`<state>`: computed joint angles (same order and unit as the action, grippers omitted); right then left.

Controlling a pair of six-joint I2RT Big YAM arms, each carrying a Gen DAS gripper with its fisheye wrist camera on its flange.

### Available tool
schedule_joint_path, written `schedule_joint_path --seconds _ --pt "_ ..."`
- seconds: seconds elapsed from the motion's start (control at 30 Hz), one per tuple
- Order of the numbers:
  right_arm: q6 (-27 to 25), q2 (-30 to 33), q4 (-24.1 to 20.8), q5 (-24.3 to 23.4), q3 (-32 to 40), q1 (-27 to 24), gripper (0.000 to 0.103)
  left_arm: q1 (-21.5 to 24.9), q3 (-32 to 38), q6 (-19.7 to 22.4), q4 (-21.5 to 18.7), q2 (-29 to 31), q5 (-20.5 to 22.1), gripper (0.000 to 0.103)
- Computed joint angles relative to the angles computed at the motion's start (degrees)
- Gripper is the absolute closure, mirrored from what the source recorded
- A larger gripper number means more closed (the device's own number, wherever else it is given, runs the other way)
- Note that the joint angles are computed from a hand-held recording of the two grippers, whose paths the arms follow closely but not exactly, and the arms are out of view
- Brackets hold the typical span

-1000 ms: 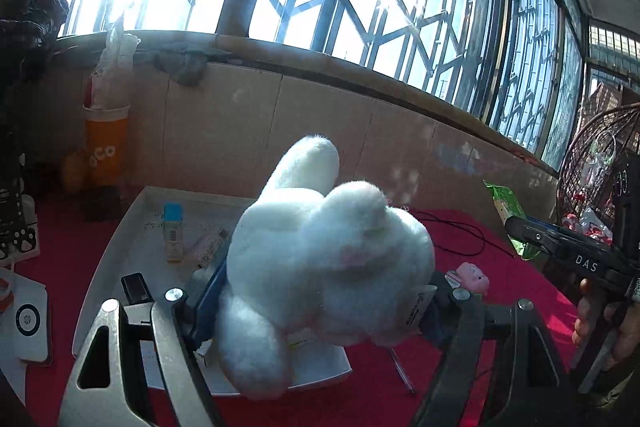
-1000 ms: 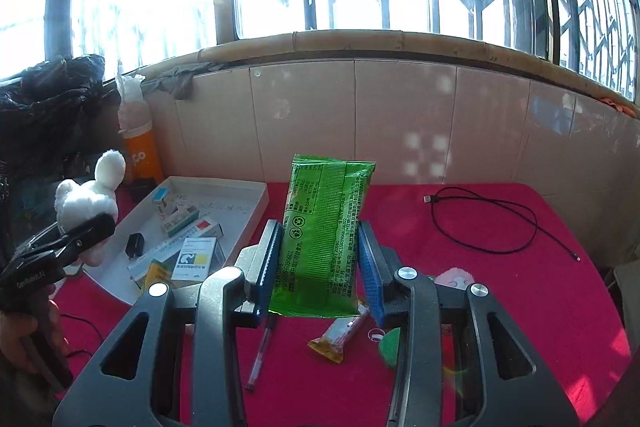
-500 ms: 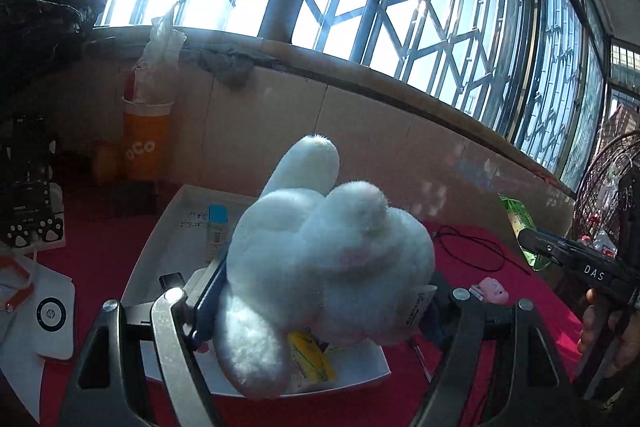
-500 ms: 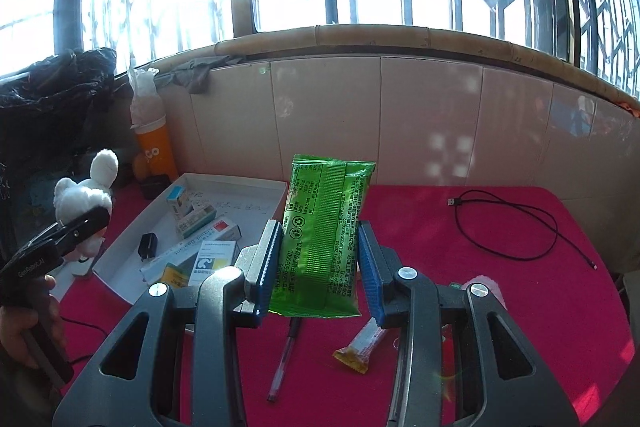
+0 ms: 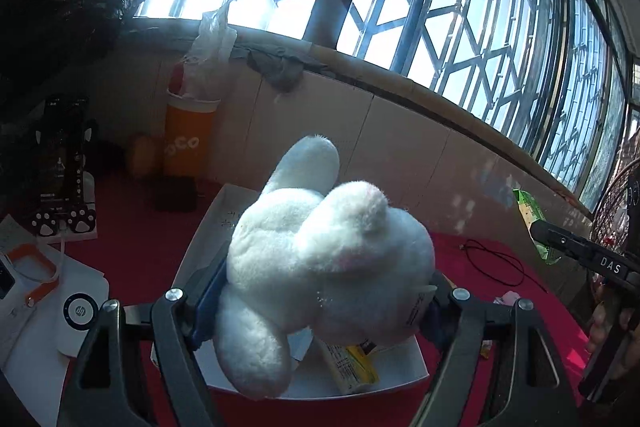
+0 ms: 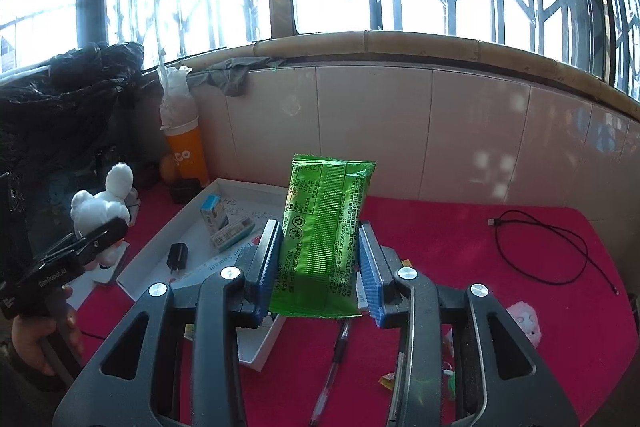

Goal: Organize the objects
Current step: 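Carry the white bunny and green snack pack over the white tray, then release the bunny and snack pack into the white tray with both tools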

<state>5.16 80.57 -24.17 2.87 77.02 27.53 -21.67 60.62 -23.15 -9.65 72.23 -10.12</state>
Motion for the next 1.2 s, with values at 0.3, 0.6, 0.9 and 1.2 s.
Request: schedule_joint_path --seconds 0.3,0.6,0.9,1.2 --pt "0.7 6.0 -2.8 -3.0 8.0 2.5 0.066 1.4 0.2 0.5 -0.7 0.6 -0.2 0.024" --pt "2.2 14.1 -7.5 -6.5 16.2 4.1 0.066 2.5 0.6 0.6 -1.4 2.0 0.0 0.024" --pt "5.0 21.6 -10.9 -8.2 22.9 5.2 0.066 3.5 3.4 3.9 -2.1 4.8 -1.3 0.024" --pt "7.9 24.6 -12.1 -7.8 26.1 5.1 0.066 4.6 5.1 3.5 -2.3 7.0 1.3 0.022"
